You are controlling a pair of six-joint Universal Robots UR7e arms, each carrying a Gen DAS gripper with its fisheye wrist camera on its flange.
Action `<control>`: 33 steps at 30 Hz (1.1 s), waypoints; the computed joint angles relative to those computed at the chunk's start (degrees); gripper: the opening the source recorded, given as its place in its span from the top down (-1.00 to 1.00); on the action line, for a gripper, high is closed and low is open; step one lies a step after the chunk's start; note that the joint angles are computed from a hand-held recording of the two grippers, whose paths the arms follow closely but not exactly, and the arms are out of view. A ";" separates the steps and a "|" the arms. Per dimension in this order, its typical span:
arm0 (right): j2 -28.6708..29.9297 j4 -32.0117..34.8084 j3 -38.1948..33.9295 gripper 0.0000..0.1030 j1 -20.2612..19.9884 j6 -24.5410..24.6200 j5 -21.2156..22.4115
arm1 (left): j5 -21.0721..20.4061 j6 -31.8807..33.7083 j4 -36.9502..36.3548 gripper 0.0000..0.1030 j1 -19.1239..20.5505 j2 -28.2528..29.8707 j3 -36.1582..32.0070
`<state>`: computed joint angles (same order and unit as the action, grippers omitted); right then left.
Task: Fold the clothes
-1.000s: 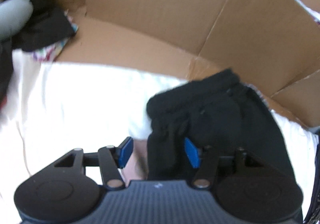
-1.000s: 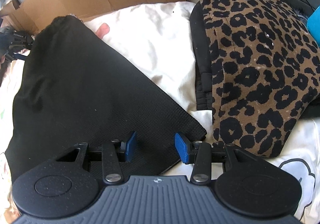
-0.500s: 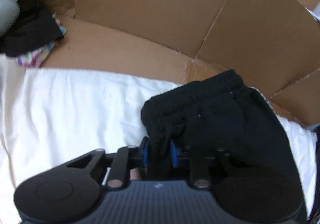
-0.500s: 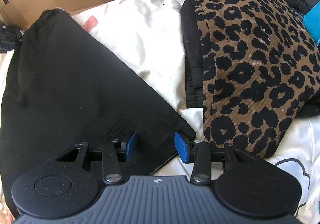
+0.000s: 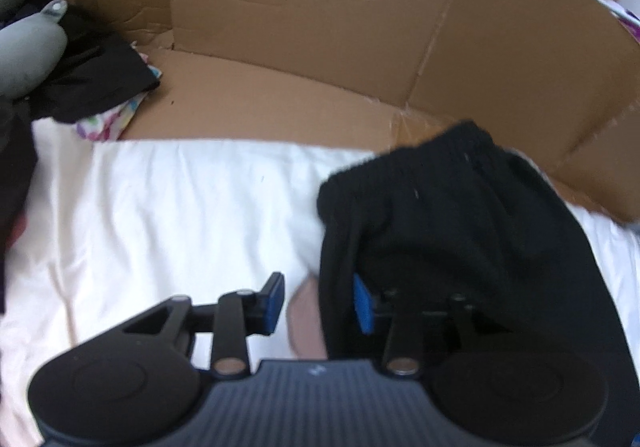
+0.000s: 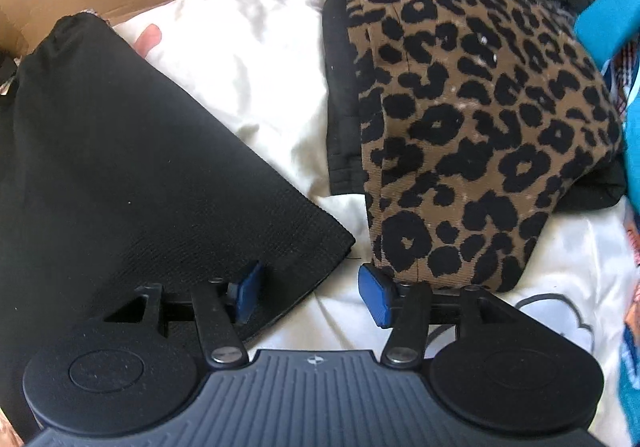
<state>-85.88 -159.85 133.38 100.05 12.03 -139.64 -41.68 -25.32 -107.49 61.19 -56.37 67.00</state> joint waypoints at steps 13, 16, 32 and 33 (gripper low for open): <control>0.99 1.58 -2.16 -0.02 5.65 1.48 -1.82 | -2.49 -3.12 2.72 0.21 -6.74 -15.39 15.97; 2.27 2.50 -3.72 -0.02 6.82 1.00 -0.95 | -2.45 -4.81 1.74 0.21 -7.76 -19.88 22.00; 12.89 10.36 -13.28 -0.02 12.63 -3.00 8.20 | -3.87 -22.30 7.17 0.21 -17.81 -38.85 44.90; 13.52 11.06 -13.88 -0.02 12.99 -3.29 8.57 | -4.19 -23.01 8.14 0.21 -18.37 -39.44 45.43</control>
<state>-72.36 -148.79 119.50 113.03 8.74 -131.08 -45.87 -48.33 -99.36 42.82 -95.81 112.43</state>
